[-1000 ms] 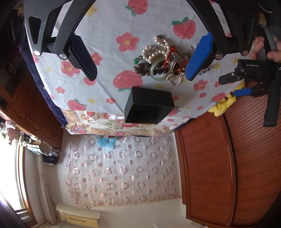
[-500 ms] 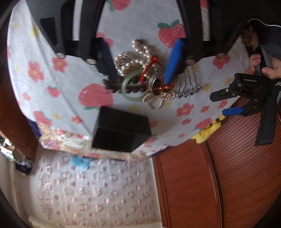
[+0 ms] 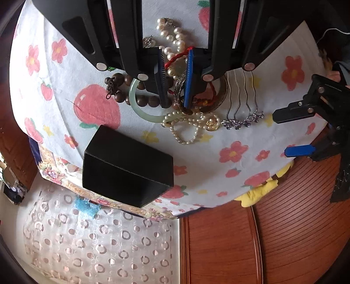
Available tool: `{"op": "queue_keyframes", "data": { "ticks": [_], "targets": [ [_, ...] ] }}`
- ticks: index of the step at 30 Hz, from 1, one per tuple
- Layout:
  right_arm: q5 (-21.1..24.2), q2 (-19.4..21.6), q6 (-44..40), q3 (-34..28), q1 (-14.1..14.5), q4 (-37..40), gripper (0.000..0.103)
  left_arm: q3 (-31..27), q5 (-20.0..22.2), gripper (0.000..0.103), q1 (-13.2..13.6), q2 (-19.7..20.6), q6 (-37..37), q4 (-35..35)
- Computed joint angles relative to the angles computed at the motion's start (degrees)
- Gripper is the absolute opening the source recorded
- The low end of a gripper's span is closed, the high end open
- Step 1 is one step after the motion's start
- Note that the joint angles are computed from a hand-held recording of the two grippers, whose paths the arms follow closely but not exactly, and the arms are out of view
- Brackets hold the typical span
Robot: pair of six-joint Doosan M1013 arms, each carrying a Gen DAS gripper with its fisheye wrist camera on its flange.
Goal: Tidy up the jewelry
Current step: 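Grasp the silver hair-comb pins from the jewelry pile with the left gripper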
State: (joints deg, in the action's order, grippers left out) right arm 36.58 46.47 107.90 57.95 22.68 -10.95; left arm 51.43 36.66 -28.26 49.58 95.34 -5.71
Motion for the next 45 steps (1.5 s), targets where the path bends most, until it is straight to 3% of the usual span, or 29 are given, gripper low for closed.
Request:
{"op": "queue_keyframes", "data": {
  "ticks": [6, 13, 15, 25, 27, 29, 33, 35, 40, 45],
  "targets": [
    [1.71, 0.24, -3.09, -0.91, 0.00, 0.59, 0.007, -0.18, 0.28, 0.096, -0.16, 0.18, 0.57, -0.32],
    [-3.03, -1.97, -0.21, 2.31, 0.09, -2.27, 0.005, -1.65, 1.63, 0.095, -0.57, 0.92, 3.33, -1.66],
    [-4.66, -2.89, 0.89, 3.52, 0.03, -3.06, 0.005, -2.69, 2.90, 0.080, -0.60, 1.44, 4.25, -2.09],
    [-9.37, -5.88, 7.04, 7.36, -0.23, -8.21, 0.005, -11.13, 11.59, 0.047, -0.16, 5.79, 10.26, -9.24],
    [-10.00, -6.29, 8.29, 7.86, -0.20, -9.37, 0.005, -13.14, 13.84, 0.035, 0.04, 6.89, 10.63, -10.82],
    [-10.39, -6.46, 8.95, 8.00, -0.16, -10.02, 0.005, -14.92, 15.64, 0.035, 0.15, 7.90, 10.83, -11.96],
    [-11.21, -7.04, 9.64, 8.67, -0.20, -10.67, 0.005, -15.56, 16.41, 0.023, 0.18, 8.31, 10.74, -12.25],
    [-11.61, -7.25, 10.20, 9.01, -0.22, -11.10, 0.005, -14.95, 15.63, 0.021, 0.13, 7.97, 10.79, -12.05],
    [-11.86, -7.50, 11.23, 9.55, -0.37, -11.78, 0.005, -9.09, 7.35, 0.019, -0.40, 4.49, 8.97, -8.91],
    [-11.83, -7.58, 14.25, 9.40, -0.57, -14.47, 0.005, -7.03, 2.36, 0.019, -0.45, 2.75, 7.99, -8.15]
  ]
}}
